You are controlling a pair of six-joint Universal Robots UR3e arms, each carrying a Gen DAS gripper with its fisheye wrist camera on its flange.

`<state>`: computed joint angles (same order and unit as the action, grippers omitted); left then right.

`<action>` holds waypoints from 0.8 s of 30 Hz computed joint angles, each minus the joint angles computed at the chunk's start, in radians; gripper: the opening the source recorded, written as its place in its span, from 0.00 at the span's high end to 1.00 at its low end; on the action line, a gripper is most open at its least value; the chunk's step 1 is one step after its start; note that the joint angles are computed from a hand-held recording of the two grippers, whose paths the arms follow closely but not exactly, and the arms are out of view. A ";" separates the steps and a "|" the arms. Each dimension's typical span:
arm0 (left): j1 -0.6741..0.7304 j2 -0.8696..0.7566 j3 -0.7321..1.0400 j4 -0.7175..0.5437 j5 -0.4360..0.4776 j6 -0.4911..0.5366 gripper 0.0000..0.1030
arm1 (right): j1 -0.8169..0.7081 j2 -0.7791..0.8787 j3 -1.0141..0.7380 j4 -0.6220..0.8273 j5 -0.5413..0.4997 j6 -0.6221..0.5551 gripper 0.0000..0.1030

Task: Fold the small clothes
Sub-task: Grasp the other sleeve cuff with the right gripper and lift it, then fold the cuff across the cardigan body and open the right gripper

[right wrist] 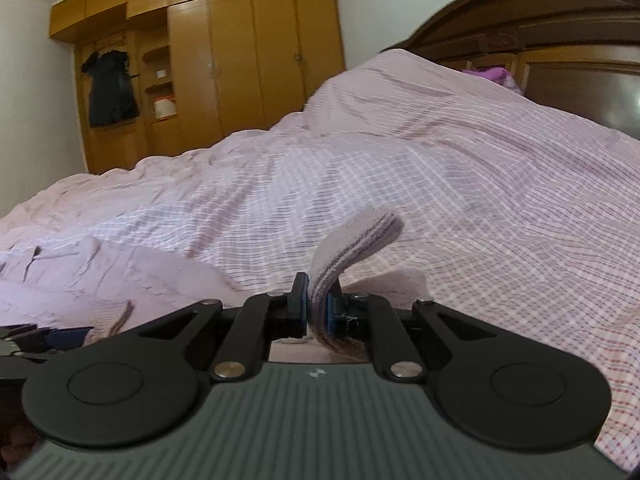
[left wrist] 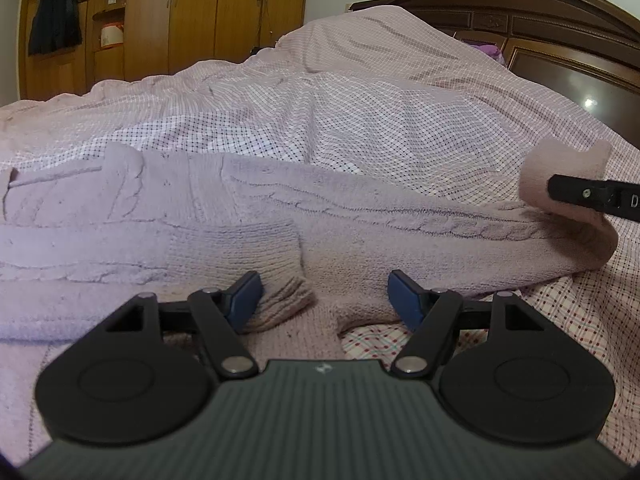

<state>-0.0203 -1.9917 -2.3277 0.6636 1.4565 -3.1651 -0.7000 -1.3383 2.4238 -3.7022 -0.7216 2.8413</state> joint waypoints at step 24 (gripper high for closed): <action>0.270 -0.007 -0.151 0.173 -0.410 -0.156 0.30 | 0.106 -0.102 -0.142 0.773 0.112 -0.386 0.49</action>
<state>0.2495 -1.9983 -2.4790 0.8365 1.0470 -3.3212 -0.5940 -1.4400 2.2822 -2.9289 -0.6100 2.4551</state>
